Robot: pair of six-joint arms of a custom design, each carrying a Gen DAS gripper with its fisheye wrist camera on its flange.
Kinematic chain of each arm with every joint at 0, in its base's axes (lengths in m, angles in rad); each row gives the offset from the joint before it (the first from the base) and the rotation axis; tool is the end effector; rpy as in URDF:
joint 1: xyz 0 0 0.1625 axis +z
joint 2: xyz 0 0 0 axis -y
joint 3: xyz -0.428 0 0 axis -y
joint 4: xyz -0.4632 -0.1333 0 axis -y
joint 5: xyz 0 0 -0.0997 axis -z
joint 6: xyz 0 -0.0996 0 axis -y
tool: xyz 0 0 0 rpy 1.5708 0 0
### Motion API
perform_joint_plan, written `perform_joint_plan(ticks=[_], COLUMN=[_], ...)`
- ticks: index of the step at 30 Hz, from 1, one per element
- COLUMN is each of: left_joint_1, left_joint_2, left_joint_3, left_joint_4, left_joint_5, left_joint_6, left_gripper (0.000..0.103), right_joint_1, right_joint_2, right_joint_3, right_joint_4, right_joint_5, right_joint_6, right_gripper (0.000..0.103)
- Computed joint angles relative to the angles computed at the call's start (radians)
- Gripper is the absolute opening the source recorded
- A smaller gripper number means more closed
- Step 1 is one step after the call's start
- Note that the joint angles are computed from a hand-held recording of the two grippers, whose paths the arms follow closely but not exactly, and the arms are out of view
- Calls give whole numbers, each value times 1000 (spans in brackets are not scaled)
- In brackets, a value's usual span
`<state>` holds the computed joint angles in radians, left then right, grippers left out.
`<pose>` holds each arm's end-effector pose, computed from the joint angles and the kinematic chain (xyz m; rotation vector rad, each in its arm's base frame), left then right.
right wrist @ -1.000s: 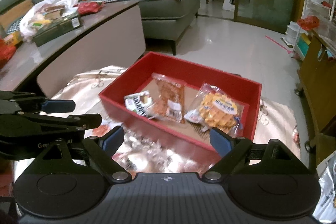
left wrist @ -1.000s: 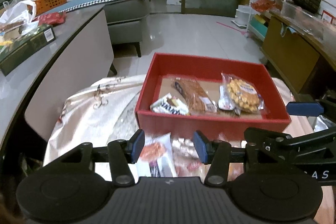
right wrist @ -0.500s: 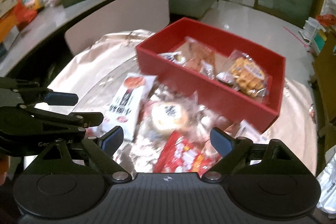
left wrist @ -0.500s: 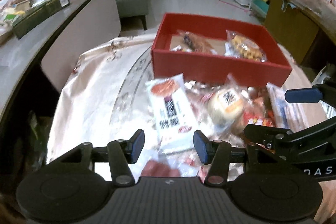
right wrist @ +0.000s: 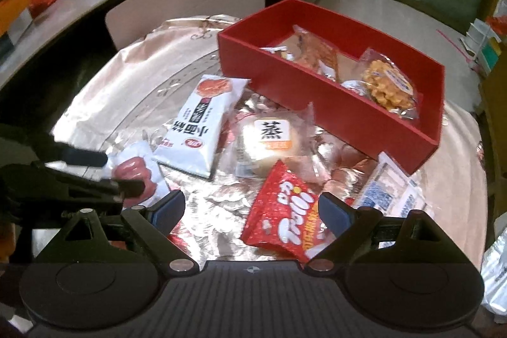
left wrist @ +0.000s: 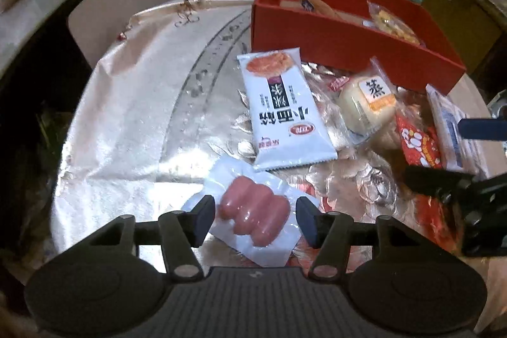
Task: Organize snacks
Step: 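Move both tools back over the snack pile, then grasp the sausage pack with the left tool while the right tool grasps the white bread bag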
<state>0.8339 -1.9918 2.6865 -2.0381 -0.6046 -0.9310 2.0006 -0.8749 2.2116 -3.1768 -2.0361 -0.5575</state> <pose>-0.0189 -0.3411 0.1790 -0.0836 2.2444 -0.6989 0.2896 -0.4191 -0.0189 1.1781 -2.3686 0.3175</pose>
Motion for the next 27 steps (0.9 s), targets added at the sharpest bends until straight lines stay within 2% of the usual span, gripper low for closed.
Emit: perform_joint_plan(ticks=[3, 7, 13, 15, 21, 27], left_joint_1=[30, 81, 102, 94, 64, 25], left_joint_2=[35, 75, 184, 184, 107, 60], left_joint_3=[-18, -35, -67, -74, -61, -40], left_joint_4=[-17, -116, -190, -120, 38, 114], left_joint_5=[-13, -37, 8, 12, -45, -53], left_joint_6=[-23, -37, -64, -111, -167, -275], left_gripper=[51, 58, 67, 67, 68, 68], right_joint_1=[-10, -15, -18, -20, -25, -24], right_joint_2=[-9, -12, -16, -18, -30, -43], right_joint_3=[1, 0, -1, -1, 2, 11], right_joint_4=[4, 5, 9, 13, 28, 28], right_joint_5=[3, 8, 15, 14, 25, 35], right_joint_6=[10, 12, 15, 15, 14, 13], right_gripper=[95, 95, 95, 95, 96, 96])
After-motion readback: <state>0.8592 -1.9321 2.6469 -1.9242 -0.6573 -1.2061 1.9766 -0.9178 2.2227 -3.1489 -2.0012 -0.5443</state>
